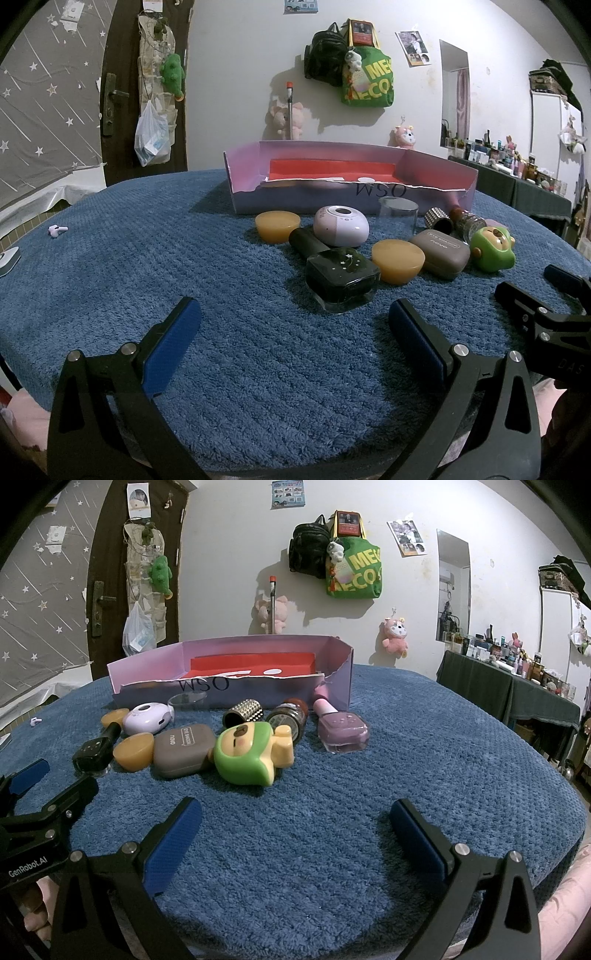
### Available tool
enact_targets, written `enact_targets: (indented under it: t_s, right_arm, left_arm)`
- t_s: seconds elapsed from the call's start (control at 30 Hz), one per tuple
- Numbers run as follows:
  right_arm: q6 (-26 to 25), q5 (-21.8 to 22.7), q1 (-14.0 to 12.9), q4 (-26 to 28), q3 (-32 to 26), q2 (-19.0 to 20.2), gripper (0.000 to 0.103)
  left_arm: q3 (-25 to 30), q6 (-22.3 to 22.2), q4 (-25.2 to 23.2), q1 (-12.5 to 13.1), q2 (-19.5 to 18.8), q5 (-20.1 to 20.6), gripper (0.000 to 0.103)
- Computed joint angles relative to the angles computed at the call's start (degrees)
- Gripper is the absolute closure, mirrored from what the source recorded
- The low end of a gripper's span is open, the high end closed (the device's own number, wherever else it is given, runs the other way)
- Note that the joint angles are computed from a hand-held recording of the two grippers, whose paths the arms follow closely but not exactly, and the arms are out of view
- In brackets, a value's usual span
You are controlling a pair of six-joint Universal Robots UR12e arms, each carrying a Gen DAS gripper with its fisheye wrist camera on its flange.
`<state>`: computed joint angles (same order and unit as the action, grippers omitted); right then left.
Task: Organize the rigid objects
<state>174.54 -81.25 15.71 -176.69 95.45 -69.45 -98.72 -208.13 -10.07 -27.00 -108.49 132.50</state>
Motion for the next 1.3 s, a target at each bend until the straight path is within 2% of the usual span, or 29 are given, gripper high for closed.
enact_targets:
  t_s: [0.87, 1.07, 1.13, 1.3]
  right_arm:
    - [0.1, 0.0, 0.1, -0.4, 0.1, 0.1, 0.000]
    - [0.0, 0.0, 0.1, -0.5, 0.2, 0.3, 0.000]
    - [-0.1, 0.2, 0.0, 0.3, 0.2, 0.1, 0.000]
    - [-0.3, 1.3, -0.3, 2.5, -0.9, -0.2, 0.000]
  left_arm:
    - [0.0, 0.1, 0.0, 0.0, 0.0, 0.0, 0.000]
    - [0.8, -0.5, -2.5, 0.5, 0.5, -1.9, 0.000]
    - [1.1, 0.0, -2.7, 0.7, 0.8, -2.9, 0.000]
    - [2.1, 1.6, -3.3, 0.8, 0.7, -2.3, 0.000]
